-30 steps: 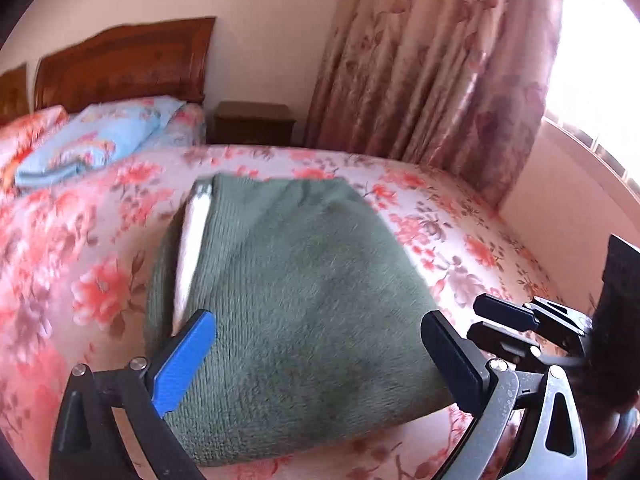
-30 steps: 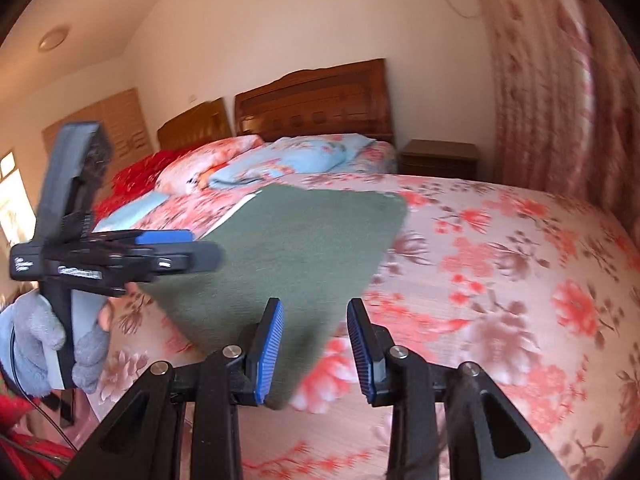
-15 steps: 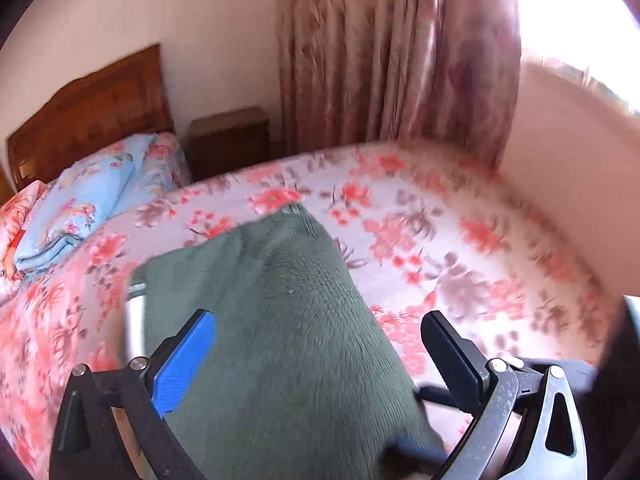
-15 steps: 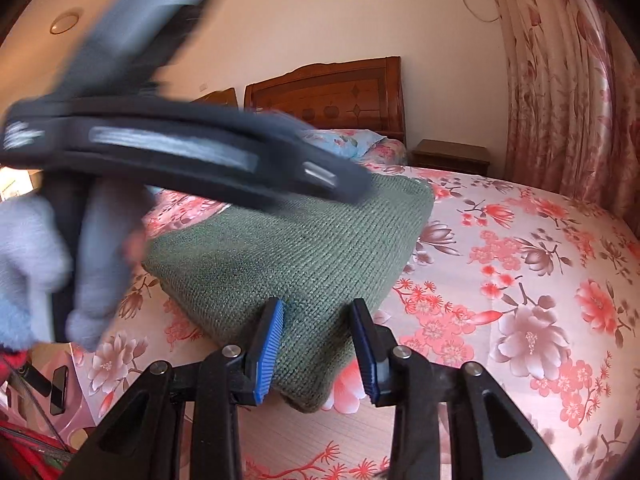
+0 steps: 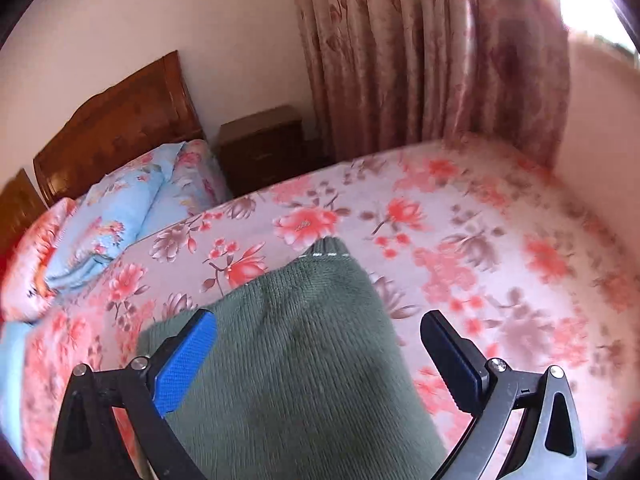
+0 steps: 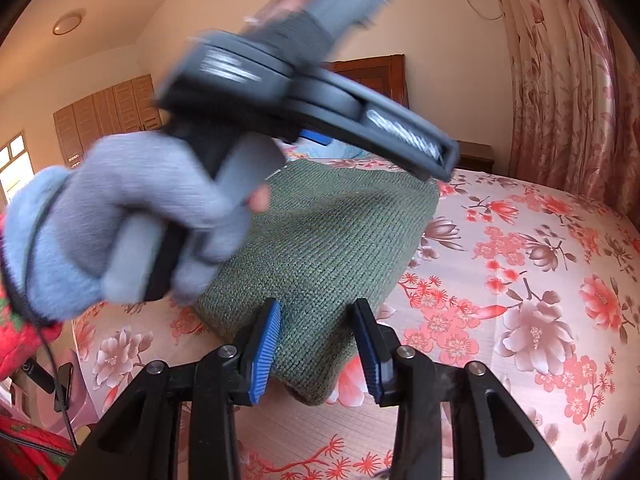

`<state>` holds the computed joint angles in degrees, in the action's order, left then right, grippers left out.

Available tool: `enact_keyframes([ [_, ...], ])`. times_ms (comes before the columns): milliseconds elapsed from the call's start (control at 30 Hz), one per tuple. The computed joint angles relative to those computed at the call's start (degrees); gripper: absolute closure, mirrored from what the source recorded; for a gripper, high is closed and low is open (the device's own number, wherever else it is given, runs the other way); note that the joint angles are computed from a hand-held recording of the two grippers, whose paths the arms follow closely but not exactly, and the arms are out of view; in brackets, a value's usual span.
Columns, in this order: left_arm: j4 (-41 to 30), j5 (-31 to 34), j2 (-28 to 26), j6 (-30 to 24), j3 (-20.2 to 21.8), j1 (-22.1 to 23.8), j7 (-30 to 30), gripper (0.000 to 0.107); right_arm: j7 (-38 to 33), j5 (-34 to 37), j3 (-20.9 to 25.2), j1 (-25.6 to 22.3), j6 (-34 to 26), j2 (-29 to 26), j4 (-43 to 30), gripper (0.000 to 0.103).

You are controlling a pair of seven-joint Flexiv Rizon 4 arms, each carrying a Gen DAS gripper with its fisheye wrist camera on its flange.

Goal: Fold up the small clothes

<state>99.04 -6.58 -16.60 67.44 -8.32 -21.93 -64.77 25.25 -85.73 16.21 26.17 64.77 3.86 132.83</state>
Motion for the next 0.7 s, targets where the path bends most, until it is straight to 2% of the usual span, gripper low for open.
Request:
enact_keyframes([
  [67,-2.9,2.8,-1.9,-3.0,1.3,-0.8,-1.4,0.004,-0.9,0.9,0.1,0.1,-0.3,-0.1,0.0,0.064],
  [167,-2.5,-3.8,-2.3,-3.7,-1.2,2.3,1.3,0.004,-2.2,2.5,0.5,0.4,-0.8,-0.1,-0.1,0.064],
  [233,-3.4,-5.3,-3.2,-3.3,-0.7,3.4,1.3,0.004,-2.1,2.6,0.4,0.5,-0.8,-0.2,-0.2,0.064],
  [267,-4.2,-7.7,-3.8,-5.5,-1.5,5.1,2.9,0.004,-2.1,2.6,0.3,0.5,-0.7,-0.2,-0.2,0.064],
  [300,-6.0,-12.9,-5.2,-11.4,-2.9,7.8,5.8,0.004,-2.2,2.6,0.3,0.4,-0.5,-0.2,-0.2,0.064],
  [367,-6.9,-19.5,-6.7,-15.1,-4.3,10.8,7.3,0.004,-1.9,2.3,0.1,0.2,0.3,-0.2,-0.1,0.064],
  [400,-6.2,-23.0,-6.5,-15.0,-5.0,11.8,8.8,0.004,-1.6,1.9,-0.1,0.1,0.9,-0.2,-0.2,0.064],
  [467,-4.2,-26.4,-5.1,-12.7,-4.8,12.0,10.2,0.004,-2.9,3.7,0.4,0.4,0.0,-0.3,-0.4,0.064],
  [567,-0.2,-23.0,-2.3,-3.0,-1.8,9.1,7.4,0.004,-6.5,7.9,1.7,1.6,-3.6,0.0,-0.9,0.064],
  [600,2.8,-25.8,0.1,-0.7,-3.0,9.8,9.6,0.004,-6.5,7.8,2.1,2.0,-5.0,0.5,-1.1,0.064],
  [633,6.9,-31.9,3.1,2.4,-5.5,10.9,14.5,0.004,-6.4,6.9,2.2,2.1,-5.5,0.9,-1.2,0.064],
  [700,13.1,-42.8,8.1,6.1,-7.8,10.7,24.9,0.004,-7.5,6.5,2.6,2.7,-6.8,1.0,-2.1,0.064],
])
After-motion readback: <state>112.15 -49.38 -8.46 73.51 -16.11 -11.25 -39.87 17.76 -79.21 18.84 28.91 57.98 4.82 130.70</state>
